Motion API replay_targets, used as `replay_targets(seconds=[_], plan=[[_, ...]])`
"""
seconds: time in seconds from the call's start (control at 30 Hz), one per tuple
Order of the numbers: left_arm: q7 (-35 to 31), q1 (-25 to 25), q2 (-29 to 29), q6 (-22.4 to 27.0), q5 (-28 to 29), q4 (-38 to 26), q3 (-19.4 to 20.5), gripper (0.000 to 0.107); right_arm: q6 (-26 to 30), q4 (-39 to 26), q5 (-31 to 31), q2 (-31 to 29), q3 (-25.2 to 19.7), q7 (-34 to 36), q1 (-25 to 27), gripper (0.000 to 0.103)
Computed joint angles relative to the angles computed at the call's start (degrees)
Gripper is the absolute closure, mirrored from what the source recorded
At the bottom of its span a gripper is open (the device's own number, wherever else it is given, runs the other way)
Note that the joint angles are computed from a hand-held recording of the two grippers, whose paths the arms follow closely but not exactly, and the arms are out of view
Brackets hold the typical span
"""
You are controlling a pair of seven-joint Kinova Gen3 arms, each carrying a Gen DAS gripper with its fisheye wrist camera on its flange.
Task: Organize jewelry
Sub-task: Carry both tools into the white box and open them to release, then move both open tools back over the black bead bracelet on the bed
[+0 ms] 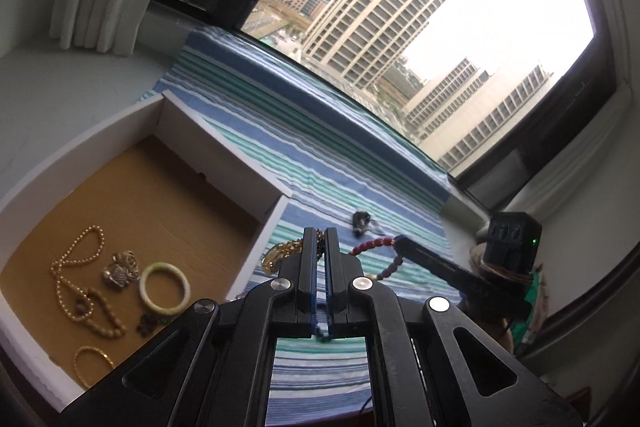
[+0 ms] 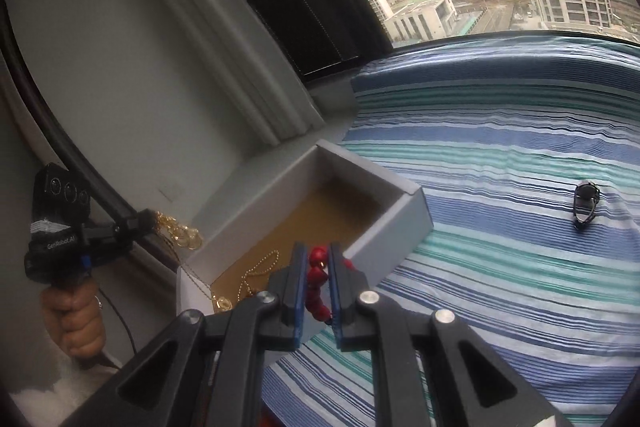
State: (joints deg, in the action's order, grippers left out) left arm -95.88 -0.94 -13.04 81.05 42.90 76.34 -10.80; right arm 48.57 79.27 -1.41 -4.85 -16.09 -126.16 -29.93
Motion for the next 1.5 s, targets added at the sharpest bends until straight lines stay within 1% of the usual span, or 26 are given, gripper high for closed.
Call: replay_targets(seconds=[0.13, 0.23, 0.37, 0.43, 0.5, 0.57, 0.63, 0.7, 0.77, 0.8, 0.83, 0.87, 0.9, 0.93, 0.97, 1.0, 1.03, 1.1, 1.17, 1.23, 1.27, 1.33, 1.37, 1.4, 1.43, 1.5], plan=[[-1.4, -2.0, 1.5, -1.2, -1.2, 1.1, -1.5, 0.107, -0.1, -7.6, 1.8, 7.3, -0.7, 1.5, -2.8, 0.092], [-3.2, -3.9, 3.7, -1.4, -1.1, 1.8, -2.0, 0.107, 1.9, -14.3, 2.3, 13.6, 0.2, 2.2, -6.1, 0.092], [-3.5, -6.3, 7.8, -3.4, -2.5, 3.2, 0.8, 0.107, 6.4, -22.9, 4.6, 21.8, 3.2, 2.2, -11.1, 0.092], [-3.7, -6.9, 9.7, -4.5, -4.0, 4.0, 2.3, 0.107, 9.8, -27.3, 5.5, 25.8, 5.0, 2.3, -13.0, 0.092], [-2.4, -7.2, 11.6, -6.8, -6.5, 4.6, 4.8, 0.107, 13.2, -31.2, 6.2, 29.5, 6.8, 2.0, -14.6, 0.092], [-1.1, -7.0, 13.5, -8.7, -8.3, 5.4, 6.6, 0.107, 15.8, -33.9, 6.5, 32.3, 8.2, 2.1, -15.4, 0.092], [0.2, -6.2, 15.2, -10.7, -11.4, 5.9, 8.4, 0.106, 18.2, -36.1, 6.7, 34.7, 9.4, 2.1, -15.9, 0.092], [1.4, -5.4, 16.8, -11.6, -13.9, 6.3, 9.7, 0.105, 18.9, -36.0, 7.1, 35.7, 10.4, 1.5, -16.1, 0.090], [3.9, -4.8, 17.8, -11.2, -16.5, 6.5, 10.5, 0.102, 18.8, -34.8, 7.3, 35.7, 11.1, 0.3, -16.2, 0.090], [4.6, -4.7, 17.6, -11.0, -17.0, 6.8, 10.6, 0.097, 18.7, -33.9, 7.7, 35.4, 11.5, -0.6, -16.4, 0.085], [4.8, -4.8, 16.9, -10.9, -17.0, 7.4, 10.7, 0.085, 17.7, -32.1, 7.7, 34.4, 11.4, -1.1, -16.0, 0.074], [4.9, -4.8, 15.8, -11.2, -17.3, 8.0, 10.7, 0.078, 16.3, -29.6, 7.8, 32.7, 11.3, -1.7, -15.8, 0.071], [5.3, -4.5, 14.2, -11.7, -18.1, 8.5, 10.7, 0.065, 14.7, -27.3, 8.4, 31.0, 11.3, -2.4, -15.9, 0.069], [5.7, -4.1, 12.5, -12.4, -19.3, 8.8, 10.8, 0.054, 13.4, -25.4, 9.7, 29.4, 11.4, -3.0, -16.3, 0.069], [5.9, -3.5, 10.7, -13.0, -20.3, 9.0, 11.0, 0.049, 12.2, -23.4, 11.1, 27.5, 11.3, -3.3, -16.8, 0.067], [5.6, -3.0, 8.7, -13.6, -20.7, 9.5, 10.9, 0.041, 11.0, -21.1, 12.9, 25.4, 11.2, -3.7, -17.4, 0.058], [5.5, -2.4, 6.6, -14.2, -20.8, 10.1, 10.9, 0.033, 10.0, -18.7, 15.0, 23.2, 11.0, -4.6, -18.2, 0.046], [4.9, -0.8, 2.7, -15.0, -20.6, 11.2, 10.8, 0.028, 9.2, -14.0, 19.5, 18.9, 10.5, -7.7, -19.8, 0.037], [4.7, 1.3, -1.0, -15.7, -21.2, 12.3, 11.4, 0.027, 8.7, -9.4, 22.1, 14.9, 9.0, -10.5, -19.6, 0.037], [4.8, 3.6, -4.3, -16.5, -21.8, 13.8, 12.5, 0.019, 8.6, -5.0, 24.1, 11.1, 5.0, -13.7, -16.5, 0.037], [5.1, 4.9, -5.8, -17.2, -22.1, 15.1, 13.4, 0.017, 8.8, -2.3, 25.6, 8.9, 4.2, -16.0, -15.9, 0.037], [6.7, 7.3, -7.8, -18.7, -22.8, 17.5, 16.2, 0.015, 11.8, 1.6, 29.7, 5.3, 4.8, -20.6, -18.0, 0.037], [7.7, 8.6, -8.4, -19.4, -23.0, 19.0, 17.6, 0.015, 14.0, 3.5, 32.0, 3.8, 4.3, -23.0, -19.0, 0.037], [9.6, 9.4, -8.2, -20.4, -23.6, 20.0, 20.0, 0.015, 15.5, 5.9, 34.0, 2.1, 3.2, -25.3, -19.4, 0.037], [11.6, 10.2, -7.9, -21.2, -24.2, 21.1, 22.3, 0.015, 16.9, 8.6, 35.2, 0.2, 1.2, -27.3, -18.9, 0.037], [14.8, 12.1, -6.5, -22.9, -24.8, 23.4, 25.9, 0.015, 18.9, 13.8, 36.5, -2.8, -4.1, -32.0, -16.1, 0.037]])
